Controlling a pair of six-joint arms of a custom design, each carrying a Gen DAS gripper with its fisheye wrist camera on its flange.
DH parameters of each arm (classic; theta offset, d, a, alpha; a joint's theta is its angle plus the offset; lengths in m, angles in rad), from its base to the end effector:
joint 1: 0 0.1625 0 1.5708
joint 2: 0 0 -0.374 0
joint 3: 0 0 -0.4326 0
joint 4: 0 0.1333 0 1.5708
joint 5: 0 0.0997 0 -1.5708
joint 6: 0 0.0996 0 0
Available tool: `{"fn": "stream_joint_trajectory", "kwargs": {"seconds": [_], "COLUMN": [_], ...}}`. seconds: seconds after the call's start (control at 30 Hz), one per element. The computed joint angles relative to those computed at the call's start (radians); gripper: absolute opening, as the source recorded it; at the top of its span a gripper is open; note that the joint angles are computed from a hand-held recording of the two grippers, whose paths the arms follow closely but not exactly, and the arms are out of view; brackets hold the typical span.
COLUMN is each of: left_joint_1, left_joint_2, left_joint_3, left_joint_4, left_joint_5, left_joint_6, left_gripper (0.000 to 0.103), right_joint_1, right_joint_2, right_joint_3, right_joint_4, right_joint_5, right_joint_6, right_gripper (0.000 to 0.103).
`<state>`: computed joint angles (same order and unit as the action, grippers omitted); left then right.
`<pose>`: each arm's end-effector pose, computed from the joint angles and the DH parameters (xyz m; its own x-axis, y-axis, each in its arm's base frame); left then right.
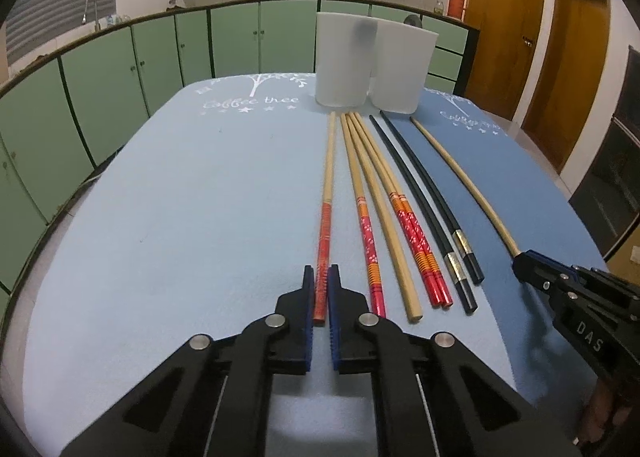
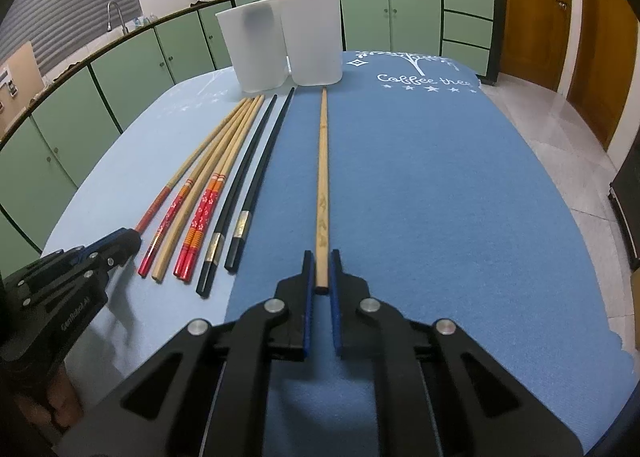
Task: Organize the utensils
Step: 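Grasp a red-patterned chopstick with the left tool, then carry both chopsticks upright into the white holder and open both tools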
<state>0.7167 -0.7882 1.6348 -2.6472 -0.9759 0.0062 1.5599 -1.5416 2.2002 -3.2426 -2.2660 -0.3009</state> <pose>-0.3781 -0.5802 0.0461 -0.6357 0.5446 -0.5471 0.7381 0.6363 -0.2244 0.0644 -0.4714 0.3157 -0.7294 0.3702 0.5752 -0.2203 0.6689 -0.7100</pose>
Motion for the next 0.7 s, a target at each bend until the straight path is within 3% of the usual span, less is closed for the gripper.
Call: {"fn": "stream_joint_trajectory", "kwargs": {"seconds": [0.37, 0.7], "left_joint_1": [-0.041, -0.074], "left_joint_2": [-0.035, -0.049], "left_joint_3": [-0.019, -0.067], "left_joint_4": [-0.027, -0.13], "left_joint_5": [0.018, 0.019], "left_joint_6": [0.056, 0.134], "left_gripper": [0.006, 0.006], "right_joint_1": [0.058, 0.115], "right_joint_2": [-0.034, -0.066], "right_joint_3": [-0.019, -0.077], "right_joint_4": [-0.035, -0.054], "right_joint_5": [-0.028, 0.005], "right_joint_6": [-0.063, -0.115], "right_gripper": [0.006, 0.006]}}
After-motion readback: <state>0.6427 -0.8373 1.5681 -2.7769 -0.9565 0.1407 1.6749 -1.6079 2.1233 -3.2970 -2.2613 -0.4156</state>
